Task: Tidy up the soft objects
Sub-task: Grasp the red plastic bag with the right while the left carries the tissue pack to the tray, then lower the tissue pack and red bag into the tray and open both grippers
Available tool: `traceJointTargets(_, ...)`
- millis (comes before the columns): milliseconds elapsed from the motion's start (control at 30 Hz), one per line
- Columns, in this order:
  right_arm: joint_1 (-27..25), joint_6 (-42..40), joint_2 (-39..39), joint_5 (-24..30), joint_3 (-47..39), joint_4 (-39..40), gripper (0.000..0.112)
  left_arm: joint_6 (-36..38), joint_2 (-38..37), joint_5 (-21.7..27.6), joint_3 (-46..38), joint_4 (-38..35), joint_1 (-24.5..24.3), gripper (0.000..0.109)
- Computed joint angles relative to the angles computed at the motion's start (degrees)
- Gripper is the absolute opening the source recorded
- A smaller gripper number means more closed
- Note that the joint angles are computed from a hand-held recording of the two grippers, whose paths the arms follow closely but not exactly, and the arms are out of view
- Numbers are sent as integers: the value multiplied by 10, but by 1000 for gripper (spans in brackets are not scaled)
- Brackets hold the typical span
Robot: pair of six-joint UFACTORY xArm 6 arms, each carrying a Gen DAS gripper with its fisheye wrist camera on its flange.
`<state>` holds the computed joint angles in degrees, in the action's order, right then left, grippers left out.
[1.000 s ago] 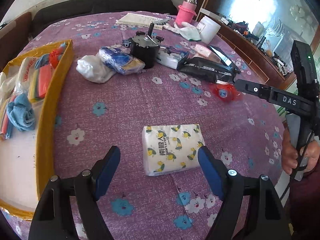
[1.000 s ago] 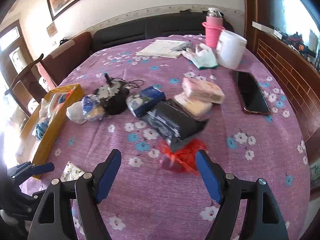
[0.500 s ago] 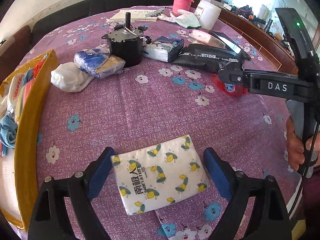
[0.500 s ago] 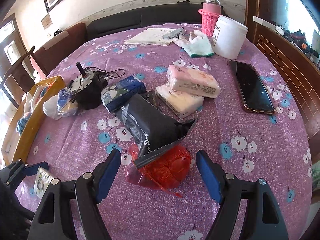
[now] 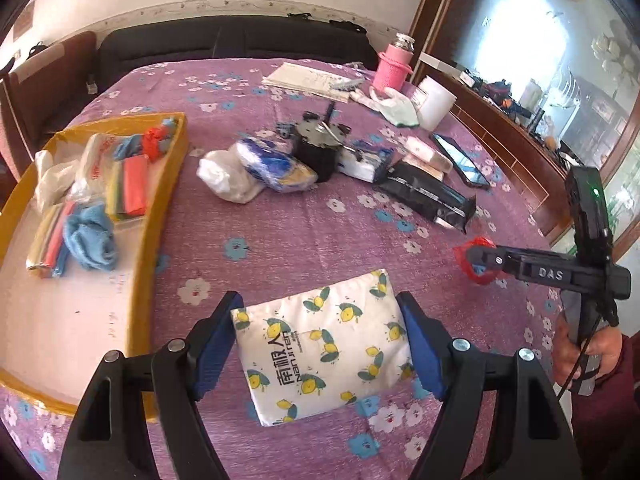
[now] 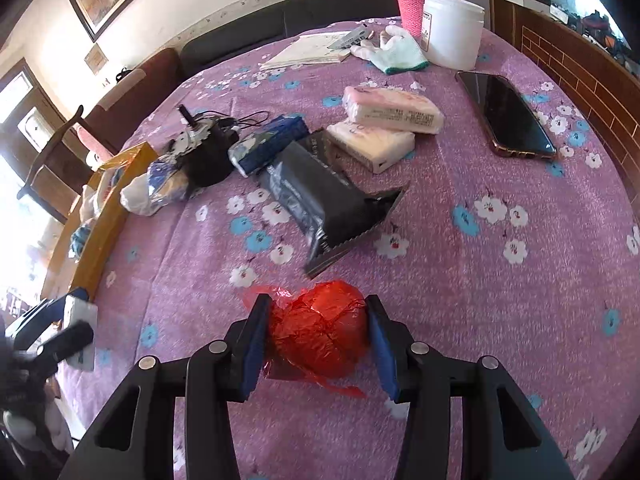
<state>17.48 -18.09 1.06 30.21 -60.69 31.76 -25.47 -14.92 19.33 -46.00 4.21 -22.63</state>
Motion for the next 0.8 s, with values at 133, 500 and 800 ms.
traceJointTargets(133,25,-20,-30,-1,11,18,50,-34,-60,23,37,34,67,77)
traceJointTargets(500,141,-37,61,20,-138,5,51,-36,-50,123,6,89,242,77)
traceJointTargets(800,215,-19,160,52,-288,-53,51,22,80,166,-99,39,280,77)
